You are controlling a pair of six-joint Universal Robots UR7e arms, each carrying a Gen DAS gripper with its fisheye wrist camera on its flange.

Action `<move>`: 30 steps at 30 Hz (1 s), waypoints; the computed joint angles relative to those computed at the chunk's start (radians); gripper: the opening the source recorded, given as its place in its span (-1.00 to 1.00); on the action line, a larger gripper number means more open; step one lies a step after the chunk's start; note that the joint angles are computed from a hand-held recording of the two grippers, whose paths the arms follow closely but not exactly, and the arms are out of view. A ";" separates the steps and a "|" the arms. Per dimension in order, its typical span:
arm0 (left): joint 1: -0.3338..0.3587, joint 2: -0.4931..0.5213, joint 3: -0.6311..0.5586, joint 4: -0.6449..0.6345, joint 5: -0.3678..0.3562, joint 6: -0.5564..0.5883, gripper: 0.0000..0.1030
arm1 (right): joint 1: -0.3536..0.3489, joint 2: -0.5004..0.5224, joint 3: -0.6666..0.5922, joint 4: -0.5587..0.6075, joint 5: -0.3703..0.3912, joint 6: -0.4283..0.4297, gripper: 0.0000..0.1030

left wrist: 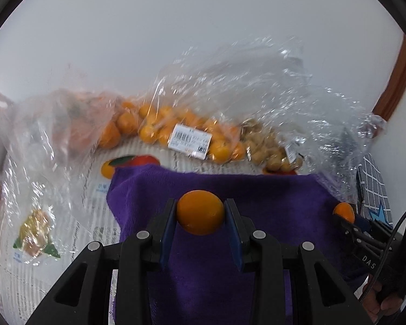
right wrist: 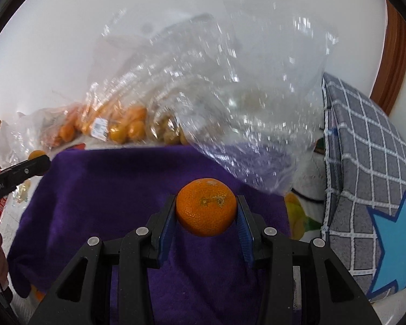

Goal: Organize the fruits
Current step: 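Carry both held oranges up over the purple towel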

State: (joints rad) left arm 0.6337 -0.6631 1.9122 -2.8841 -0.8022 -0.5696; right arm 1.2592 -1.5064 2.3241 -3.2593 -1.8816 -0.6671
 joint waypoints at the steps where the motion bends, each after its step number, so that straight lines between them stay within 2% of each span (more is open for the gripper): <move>1: 0.006 0.003 -0.005 0.006 -0.006 -0.005 -0.35 | -0.003 0.006 -0.001 0.001 -0.004 -0.006 -0.18; 22: 0.018 0.022 -0.047 0.164 -0.030 -0.090 -0.35 | -0.016 0.052 -0.016 0.037 -0.040 -0.005 -0.18; 30: 0.029 0.019 -0.053 0.201 -0.037 -0.125 -0.35 | -0.021 0.030 -0.010 0.047 -0.025 -0.006 -0.15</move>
